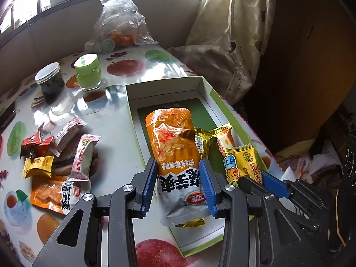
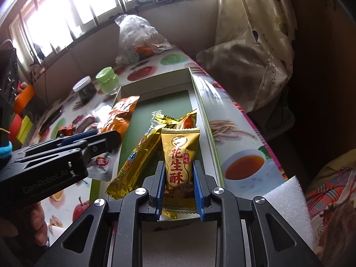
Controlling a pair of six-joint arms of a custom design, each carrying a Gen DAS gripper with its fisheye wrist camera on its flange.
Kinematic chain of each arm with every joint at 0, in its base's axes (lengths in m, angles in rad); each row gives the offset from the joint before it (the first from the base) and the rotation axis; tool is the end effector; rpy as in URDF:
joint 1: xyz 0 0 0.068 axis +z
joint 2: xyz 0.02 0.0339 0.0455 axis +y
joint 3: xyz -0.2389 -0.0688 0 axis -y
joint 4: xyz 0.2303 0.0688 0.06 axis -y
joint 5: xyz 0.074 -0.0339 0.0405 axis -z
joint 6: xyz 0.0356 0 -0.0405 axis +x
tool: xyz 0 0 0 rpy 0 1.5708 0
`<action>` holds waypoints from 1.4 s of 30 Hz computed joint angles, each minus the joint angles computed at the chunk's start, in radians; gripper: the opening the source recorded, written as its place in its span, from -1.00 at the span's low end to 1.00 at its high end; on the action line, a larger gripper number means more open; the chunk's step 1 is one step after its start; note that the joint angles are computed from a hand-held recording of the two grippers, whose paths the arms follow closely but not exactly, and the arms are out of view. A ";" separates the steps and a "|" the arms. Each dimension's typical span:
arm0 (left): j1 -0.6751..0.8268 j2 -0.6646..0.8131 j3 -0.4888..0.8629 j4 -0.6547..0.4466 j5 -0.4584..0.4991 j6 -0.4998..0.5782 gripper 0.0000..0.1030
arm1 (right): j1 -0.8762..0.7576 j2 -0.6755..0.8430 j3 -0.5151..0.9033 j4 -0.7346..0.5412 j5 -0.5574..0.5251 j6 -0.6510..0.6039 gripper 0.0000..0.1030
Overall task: Organize snacks
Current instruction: 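Lower the peanut candy and orange pouch into the box and open both tools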
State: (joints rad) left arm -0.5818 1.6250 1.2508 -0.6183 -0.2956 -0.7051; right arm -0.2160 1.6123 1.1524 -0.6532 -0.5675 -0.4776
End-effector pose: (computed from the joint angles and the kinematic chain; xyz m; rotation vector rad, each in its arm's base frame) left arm 0.2800 -0.1717 0.2332 -0.2649 2.4921 -0.1486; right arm 0.3058 -0.0475 0.2104 -0.4915 2.4418 0.4848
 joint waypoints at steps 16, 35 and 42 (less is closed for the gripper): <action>0.019 0.053 0.014 0.024 0.044 0.003 -0.19 | 0.016 0.034 0.004 0.022 0.017 0.006 -0.56; 0.024 0.055 0.009 0.021 0.036 -0.005 -0.19 | 0.018 0.042 0.009 0.031 0.025 0.012 -0.34; 0.019 0.020 -0.020 0.035 0.038 -0.006 -0.09 | 0.021 0.018 -0.011 0.041 0.030 0.014 -0.24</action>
